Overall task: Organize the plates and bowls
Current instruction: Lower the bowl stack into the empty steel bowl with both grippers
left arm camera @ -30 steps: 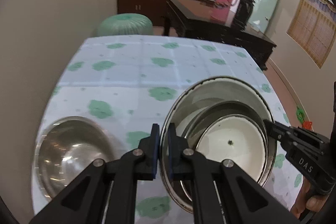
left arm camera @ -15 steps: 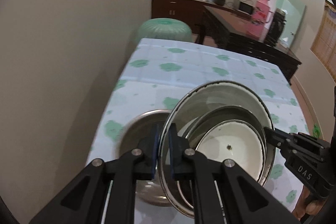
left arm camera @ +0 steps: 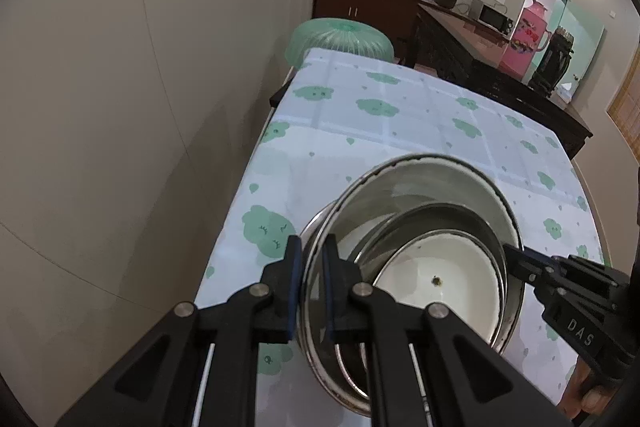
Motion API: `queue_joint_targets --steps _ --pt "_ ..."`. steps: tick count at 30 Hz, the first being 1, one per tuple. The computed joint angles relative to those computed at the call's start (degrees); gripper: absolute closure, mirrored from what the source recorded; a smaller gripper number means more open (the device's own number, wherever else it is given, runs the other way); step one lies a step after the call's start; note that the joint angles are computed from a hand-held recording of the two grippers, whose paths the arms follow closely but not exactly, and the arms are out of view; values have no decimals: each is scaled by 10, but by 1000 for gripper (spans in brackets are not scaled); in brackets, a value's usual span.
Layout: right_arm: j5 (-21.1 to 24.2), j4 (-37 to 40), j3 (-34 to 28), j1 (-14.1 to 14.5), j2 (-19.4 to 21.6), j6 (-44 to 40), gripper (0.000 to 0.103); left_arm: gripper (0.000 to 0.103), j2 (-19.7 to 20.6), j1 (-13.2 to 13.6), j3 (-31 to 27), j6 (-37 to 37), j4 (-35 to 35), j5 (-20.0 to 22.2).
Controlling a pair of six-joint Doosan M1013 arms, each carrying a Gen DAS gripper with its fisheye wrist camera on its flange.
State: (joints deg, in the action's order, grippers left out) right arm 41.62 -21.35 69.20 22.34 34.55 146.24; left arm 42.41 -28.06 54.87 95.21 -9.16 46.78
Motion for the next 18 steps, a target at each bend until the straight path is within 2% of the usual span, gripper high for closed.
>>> queue_joint_targets --steps 18 --pt "31 7 -14 0 11 -14 96 96 12 2 -11 12 -14 6"
